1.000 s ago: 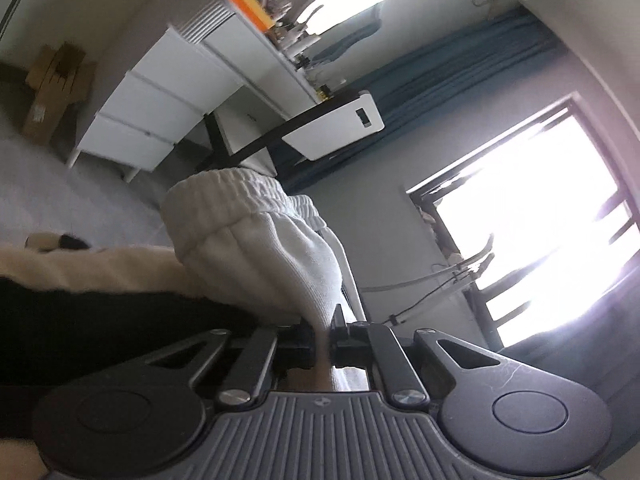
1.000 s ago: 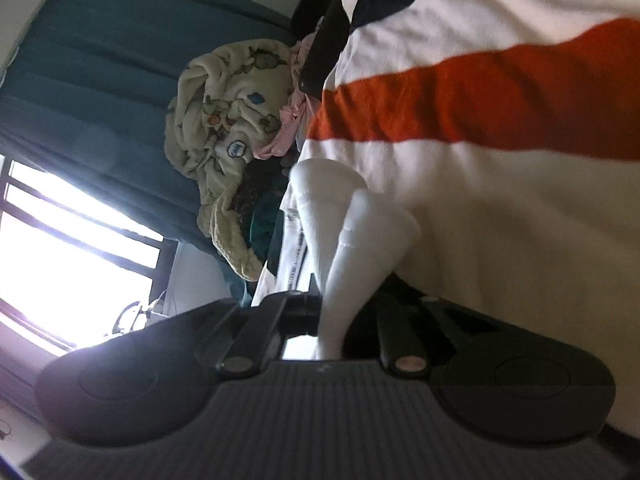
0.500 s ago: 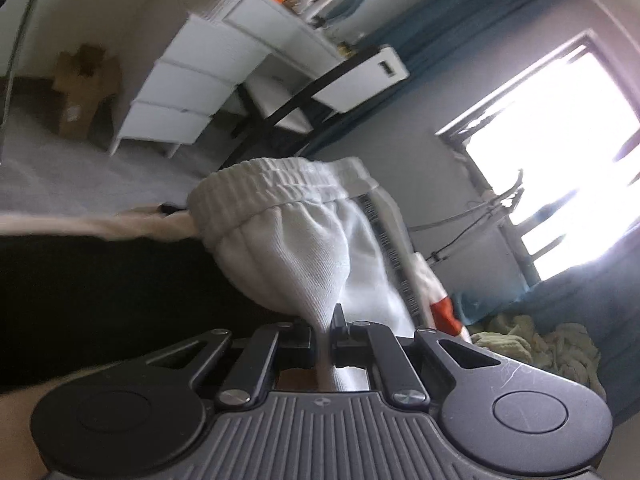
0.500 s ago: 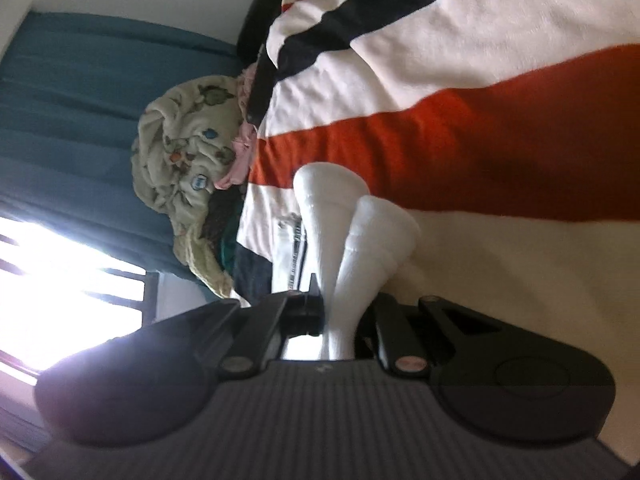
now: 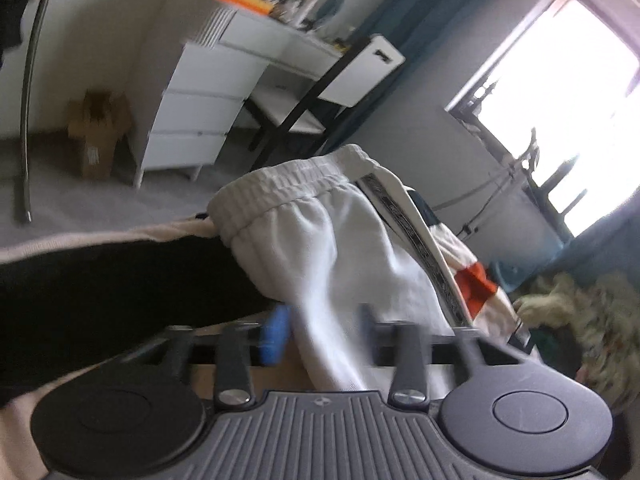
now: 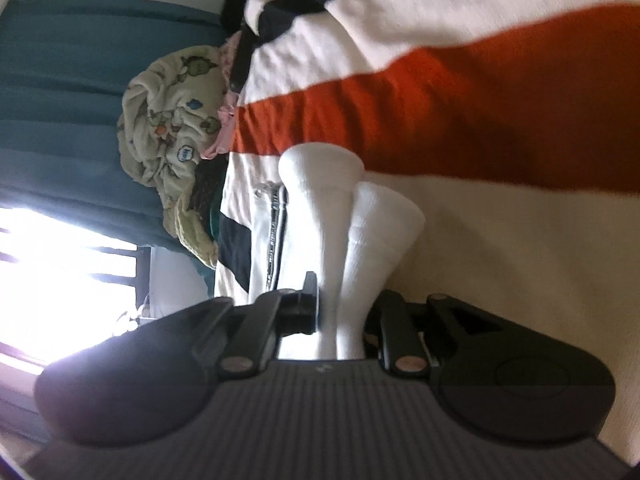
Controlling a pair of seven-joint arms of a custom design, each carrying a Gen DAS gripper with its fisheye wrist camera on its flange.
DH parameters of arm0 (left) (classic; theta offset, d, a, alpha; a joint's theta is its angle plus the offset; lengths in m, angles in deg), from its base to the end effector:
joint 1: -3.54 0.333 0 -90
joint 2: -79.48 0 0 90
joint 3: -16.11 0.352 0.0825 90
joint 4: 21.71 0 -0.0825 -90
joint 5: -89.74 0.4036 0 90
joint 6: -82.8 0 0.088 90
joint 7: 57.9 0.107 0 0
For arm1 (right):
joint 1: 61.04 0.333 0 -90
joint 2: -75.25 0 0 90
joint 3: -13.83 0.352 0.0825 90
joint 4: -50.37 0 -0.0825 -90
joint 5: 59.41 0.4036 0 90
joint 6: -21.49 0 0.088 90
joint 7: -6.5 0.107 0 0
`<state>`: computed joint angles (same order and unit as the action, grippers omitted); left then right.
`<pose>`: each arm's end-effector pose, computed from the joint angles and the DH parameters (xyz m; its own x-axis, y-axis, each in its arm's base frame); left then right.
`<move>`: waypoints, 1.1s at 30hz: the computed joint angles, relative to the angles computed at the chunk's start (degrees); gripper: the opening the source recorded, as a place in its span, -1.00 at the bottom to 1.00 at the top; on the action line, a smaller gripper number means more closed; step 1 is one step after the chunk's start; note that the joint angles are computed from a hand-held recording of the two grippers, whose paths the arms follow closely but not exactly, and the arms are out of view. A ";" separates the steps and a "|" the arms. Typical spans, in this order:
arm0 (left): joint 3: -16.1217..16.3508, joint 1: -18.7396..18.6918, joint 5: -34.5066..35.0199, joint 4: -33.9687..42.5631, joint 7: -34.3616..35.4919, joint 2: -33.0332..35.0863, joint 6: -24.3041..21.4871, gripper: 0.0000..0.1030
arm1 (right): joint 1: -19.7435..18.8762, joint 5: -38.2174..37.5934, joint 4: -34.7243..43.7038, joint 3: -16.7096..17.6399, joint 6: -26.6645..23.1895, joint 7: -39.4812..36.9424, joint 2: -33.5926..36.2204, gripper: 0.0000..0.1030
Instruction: Fold clothes
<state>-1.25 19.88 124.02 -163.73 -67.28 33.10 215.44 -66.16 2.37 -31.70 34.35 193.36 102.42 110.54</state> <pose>0.3572 -0.0300 0.6357 0.8223 -0.2961 0.4859 0.1173 -0.7474 -0.6539 0.7856 0.0753 0.4448 -0.3619 -0.2854 -0.8875 -0.4787 0.8738 -0.0858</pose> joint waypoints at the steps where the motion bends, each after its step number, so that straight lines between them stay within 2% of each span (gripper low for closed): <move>1: -0.85 0.12 0.69 0.94 0.77 0.73 -0.84 0.22 | 0.23 -0.16 0.10 -0.24 0.07 0.53 0.19 -0.33; 3: -2.36 0.09 2.38 2.88 2.19 2.32 -2.63 0.25 | 0.95 -1.66 0.81 -1.11 -0.33 1.67 0.89 -0.13; 5: -3.43 -0.27 4.54 4.42 3.09 3.89 -3.40 0.31 | 1.74 -3.98 1.69 -2.25 -1.45 3.56 1.65 -0.12; 7: -4.33 -0.77 7.73 5.70 4.15 5.84 -2.91 0.42 | 0.90 -4.20 3.00 -0.92 -2.27 3.07 2.99 -0.06; 8: -4.61 -1.15 9.37 6.38 4.92 6.96 -2.49 0.46 | 0.09 -3.60 3.71 0.41 -2.42 1.60 3.71 0.10; 9: -4.46 -1.88 10.74 6.80 5.81 8.20 -1.33 0.48 | -0.65 -2.89 4.40 1.70 -2.45 -0.30 4.39 0.23; 13: -3.53 -5.06 14.10 8.27 8.73 13.87 4.25 0.47 | 0.07 -6.44 7.89 1.43 -6.03 -6.39 6.12 0.27; 14: -3.53 -5.66 14.45 8.81 9.23 15.42 4.85 0.46 | -0.30 -5.98 8.50 2.39 -5.81 -8.82 6.49 0.27; 16: -3.37 -6.95 15.20 10.00 10.31 18.62 5.98 0.46 | -2.49 -1.43 9.11 6.92 -3.07 -16.47 7.15 0.28; 18: -2.99 -8.40 15.93 11.35 11.55 21.90 7.01 0.46 | -5.63 5.69 9.86 12.87 -0.44 -27.00 8.09 0.28; 19: -2.61 -9.11 15.68 12.03 12.01 23.45 6.80 0.45 | -6.33 8.17 10.27 14.29 0.10 -30.60 8.38 0.28; 24: 0.01 -13.68 12.44 14.50 18.13 29.11 3.56 0.42 | -4.38 11.65 11.85 11.93 -0.33 -35.82 8.21 0.28; 26: 0.61 -15.06 11.88 15.38 20.18 30.57 1.78 0.43 | -1.56 9.81 12.64 7.81 -0.92 -32.24 8.04 0.28; 29: 1.68 -16.13 12.55 15.37 20.71 31.07 1.69 0.43 | 2.34 5.33 14.59 2.59 -1.48 -26.11 8.78 0.28; 33: 2.32 -16.91 13.15 15.22 20.66 31.20 1.68 0.43 | 8.47 -6.53 16.23 -5.99 -1.73 -13.55 9.68 0.28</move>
<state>1.07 2.97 137.17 -148.51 -46.62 64.30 217.13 -57.69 -4.16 -15.47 28.36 191.63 88.87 120.22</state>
